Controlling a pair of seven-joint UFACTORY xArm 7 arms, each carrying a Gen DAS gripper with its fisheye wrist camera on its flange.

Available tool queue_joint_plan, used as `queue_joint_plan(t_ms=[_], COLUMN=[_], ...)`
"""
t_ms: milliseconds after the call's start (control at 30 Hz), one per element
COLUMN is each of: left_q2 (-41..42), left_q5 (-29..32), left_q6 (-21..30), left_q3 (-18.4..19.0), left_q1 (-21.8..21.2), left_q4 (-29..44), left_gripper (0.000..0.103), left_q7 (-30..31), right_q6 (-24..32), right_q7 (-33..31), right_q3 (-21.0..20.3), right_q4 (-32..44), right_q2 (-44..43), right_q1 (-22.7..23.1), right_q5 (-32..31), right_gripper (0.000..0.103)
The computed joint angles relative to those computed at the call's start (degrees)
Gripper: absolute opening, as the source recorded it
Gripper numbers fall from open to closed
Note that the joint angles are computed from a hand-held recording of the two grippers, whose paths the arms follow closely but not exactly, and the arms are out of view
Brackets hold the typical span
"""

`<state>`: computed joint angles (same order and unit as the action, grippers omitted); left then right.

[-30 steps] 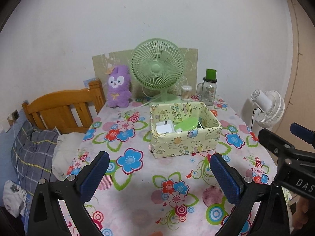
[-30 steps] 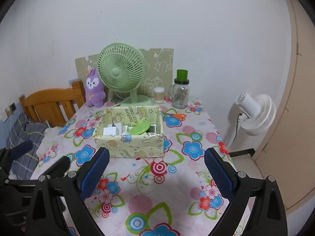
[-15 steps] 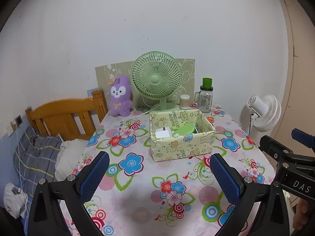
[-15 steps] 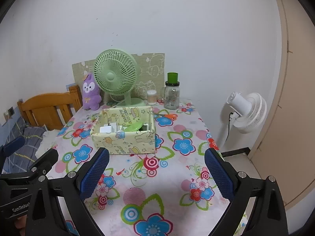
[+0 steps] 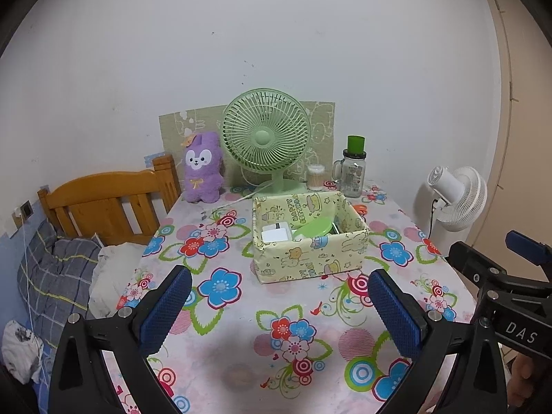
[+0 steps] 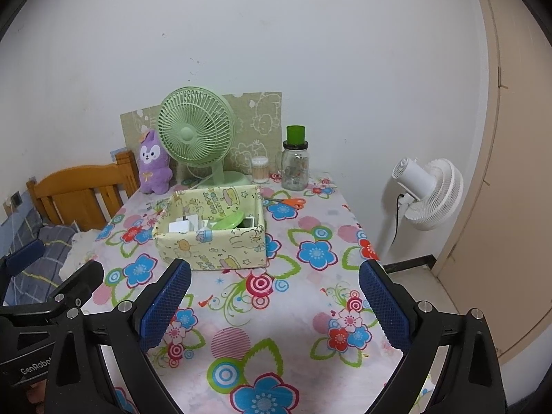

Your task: Organize rigid objects

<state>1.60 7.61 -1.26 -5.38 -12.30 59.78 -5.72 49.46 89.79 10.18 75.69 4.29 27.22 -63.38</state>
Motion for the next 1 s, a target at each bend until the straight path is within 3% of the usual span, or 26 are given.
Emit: queue_joint_plan(t_ms=[167,533,1000], left_q2=[0.25,0.17,0.01], left_q5=[0.66,-6.06,-7.39], left_q6=[0.0,0.2,0.08], left_q3=[0.17,-1.02,-0.91], left_q1=[-0.1,0.38,0.21], left_q4=[0.36,0.03,-0.15], left_gripper=[0.103,0.103,0.103], left_q7=[-0.91,4.88,6.1], right_q6=[0.13,0.68,1.12], right_q7=[-0.13,-0.13,-0.18], right_q3=[-0.07,-0.3,-0.41], right_q4=[0.36,0.77,1.33], right_q2=[0.35,0.71,1.11], right_q1=[0.09,0.51,0.89], right_q5=[-0.29,-0.21,-0.55], right_gripper=[0.099,0.099,0.099])
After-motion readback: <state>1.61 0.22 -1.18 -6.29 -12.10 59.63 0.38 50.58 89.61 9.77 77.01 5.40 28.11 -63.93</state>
